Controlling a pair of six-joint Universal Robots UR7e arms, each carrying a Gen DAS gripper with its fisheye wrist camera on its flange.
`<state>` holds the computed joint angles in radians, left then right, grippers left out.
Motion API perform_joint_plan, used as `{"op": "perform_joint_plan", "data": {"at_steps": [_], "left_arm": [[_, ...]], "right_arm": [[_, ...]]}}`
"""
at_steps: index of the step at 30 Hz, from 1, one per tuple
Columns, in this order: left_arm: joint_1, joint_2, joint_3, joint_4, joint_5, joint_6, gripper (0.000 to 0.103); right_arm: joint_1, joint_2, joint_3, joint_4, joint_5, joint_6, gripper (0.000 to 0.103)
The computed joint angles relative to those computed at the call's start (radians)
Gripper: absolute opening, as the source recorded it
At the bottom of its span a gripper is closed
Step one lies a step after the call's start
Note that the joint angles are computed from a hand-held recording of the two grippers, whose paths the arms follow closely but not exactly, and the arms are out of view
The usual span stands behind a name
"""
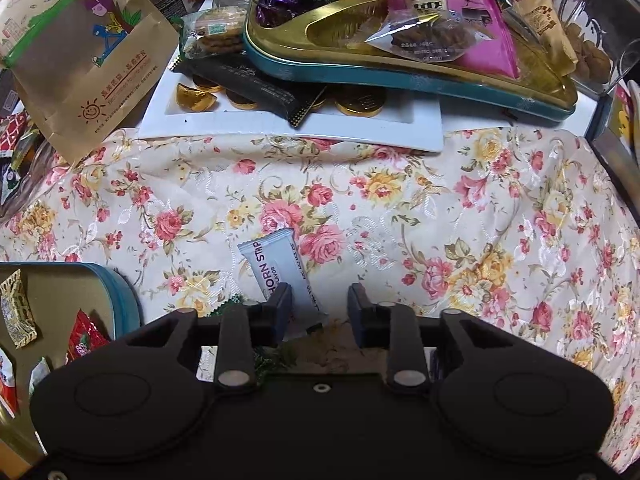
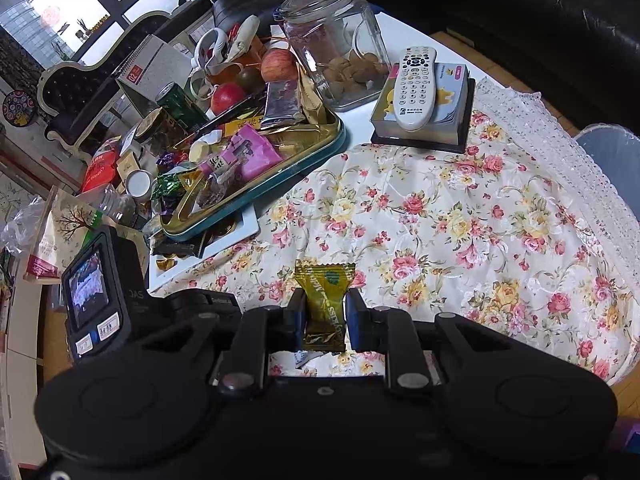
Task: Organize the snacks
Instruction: 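Grasp the white HAWTHORN STRIP packet with the left tool while the right tool holds the gold candy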
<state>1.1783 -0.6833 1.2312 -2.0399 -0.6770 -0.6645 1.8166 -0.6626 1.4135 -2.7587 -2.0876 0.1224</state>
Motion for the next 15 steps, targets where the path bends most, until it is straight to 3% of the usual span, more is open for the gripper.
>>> {"op": "perform_joint_plan", "data": {"at_steps": [2, 6, 11, 15], "left_arm": [[0.004, -0.011, 0.007, -0.023, -0.046, 0.026, 0.036], [0.029, -0.038, 0.008, -0.075, -0.215, 0.062, 0.036], [0.019, -0.049, 0.019, -0.073, -0.122, 0.008, 0.036], [0.031, -0.058, 0.017, -0.065, -0.127, -0.012, 0.036]], "right_arm": [[0.000, 0.001, -0.002, 0.003, 0.000, 0.002, 0.023], [0.000, 0.002, -0.003, -0.001, 0.000, 0.002, 0.023], [0.000, 0.001, -0.002, -0.003, 0.002, 0.005, 0.023], [-0.001, 0.000, -0.002, -0.004, 0.005, 0.007, 0.023]]}}
